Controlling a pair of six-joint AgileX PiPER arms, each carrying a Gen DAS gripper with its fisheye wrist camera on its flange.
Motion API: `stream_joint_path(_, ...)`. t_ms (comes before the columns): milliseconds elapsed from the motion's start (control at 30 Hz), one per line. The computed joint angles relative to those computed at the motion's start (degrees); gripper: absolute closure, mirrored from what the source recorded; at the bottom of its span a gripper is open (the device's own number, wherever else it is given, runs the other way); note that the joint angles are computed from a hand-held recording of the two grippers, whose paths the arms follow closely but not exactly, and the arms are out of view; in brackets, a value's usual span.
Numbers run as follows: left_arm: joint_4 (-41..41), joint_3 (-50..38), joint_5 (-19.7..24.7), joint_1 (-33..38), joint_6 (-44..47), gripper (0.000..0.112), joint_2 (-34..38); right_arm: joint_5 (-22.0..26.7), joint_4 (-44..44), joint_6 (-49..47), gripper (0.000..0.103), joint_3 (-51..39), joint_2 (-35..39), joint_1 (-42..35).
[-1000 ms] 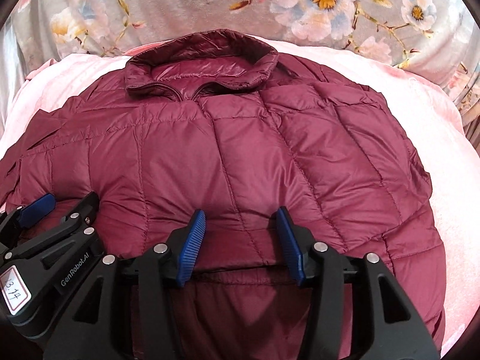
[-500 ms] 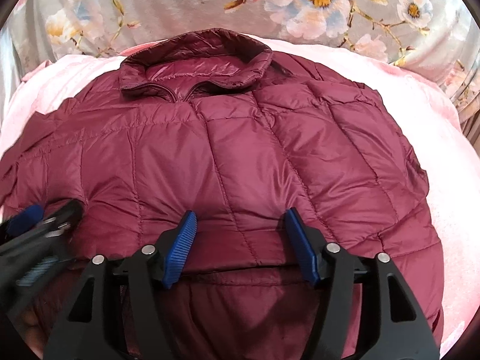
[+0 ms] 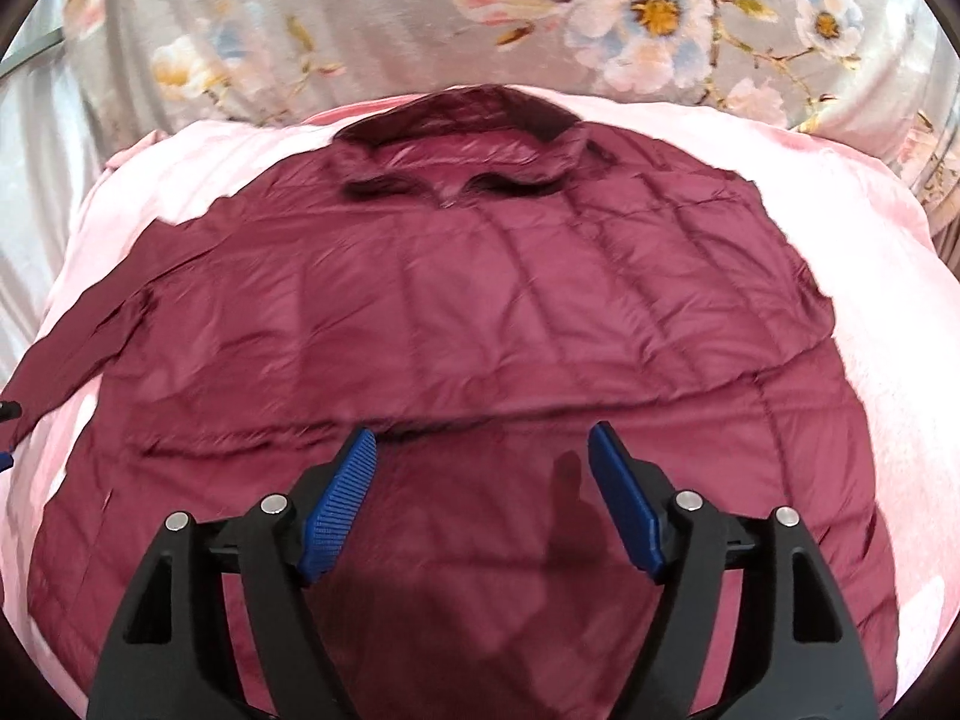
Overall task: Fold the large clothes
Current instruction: 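Grasp the other sleeve with the left gripper and lift it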
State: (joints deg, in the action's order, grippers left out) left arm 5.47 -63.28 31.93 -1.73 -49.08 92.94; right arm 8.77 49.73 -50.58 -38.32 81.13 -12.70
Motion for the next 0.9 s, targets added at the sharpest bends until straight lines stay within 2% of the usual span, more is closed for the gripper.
stream_joint_path(167,-17.14,3.86,-5.89,12.51,13.18,0.039,-0.14,-2.55,0.67,-1.38,0.031,2.2,0.48,2.85)
stream_joint_path(233,-18.05,2.91,-6.66,13.34,13.55,0.041,0.89,-3.2,4.5,-4.93,0.031,2.62,1.16,3.01)
stream_joint_path(267,-15.06,1.55,-6.21,12.77,11.09,0.044,1.6,-3.25,8.26,-8.54,0.03,2.82,1.41,2.85)
stream_joint_path(300,-12.52,0.12,-5.7,12.02,9.31,0.051,2.3,-3.27,10.04,-10.15,0.029,2.94,1.48,2.78)
stream_joint_path(367,-12.58,-2.83,-4.19,11.0,10.79,0.103,4.04,-3.22,13.21,-13.23,0.028,3.13,1.51,2.59)
stream_joint_path(400,-13.21,-4.21,-3.52,10.67,12.13,0.112,4.84,-3.23,14.21,-14.24,0.028,3.25,1.43,2.55)
stream_joint_path(467,-9.67,-6.0,-2.76,8.42,10.93,0.112,3.93,-3.18,14.13,-14.32,0.028,3.29,1.37,2.46)
stream_joint_path(533,-0.53,-8.4,-1.07,3.71,4.71,0.112,2.24,-3.35,15.43,-15.47,0.028,3.59,0.98,2.46)
stream_joint_path(567,3.94,-10.68,0.38,-0.05,2.49,0.112,1.12,-3.41,15.5,-15.39,0.028,3.73,0.75,2.49)
stream_joint_path(633,7.7,-14.47,2.03,-5.44,1.33,0.112,0.4,-2.99,16.0,-15.84,0.028,4.06,-0.14,2.13)
stream_joint_path(733,12.57,-24.4,5.6,-17.6,2.17,0.112,1.3,-1.18,16.9,-16.81,0.028,4.43,-1.91,0.5)
stream_joint_path(800,13.17,-31.56,7.69,-24.41,4.28,0.112,4.06,0.0,17.43,-17.39,0.028,4.75,-3.29,-0.76)
stream_joint_path(900,8.47,-42.53,10.39,-32.45,9.89,0.112,10.33,2.35,15.53,-16.44,0.028,4.96,-5.34,-3.88)
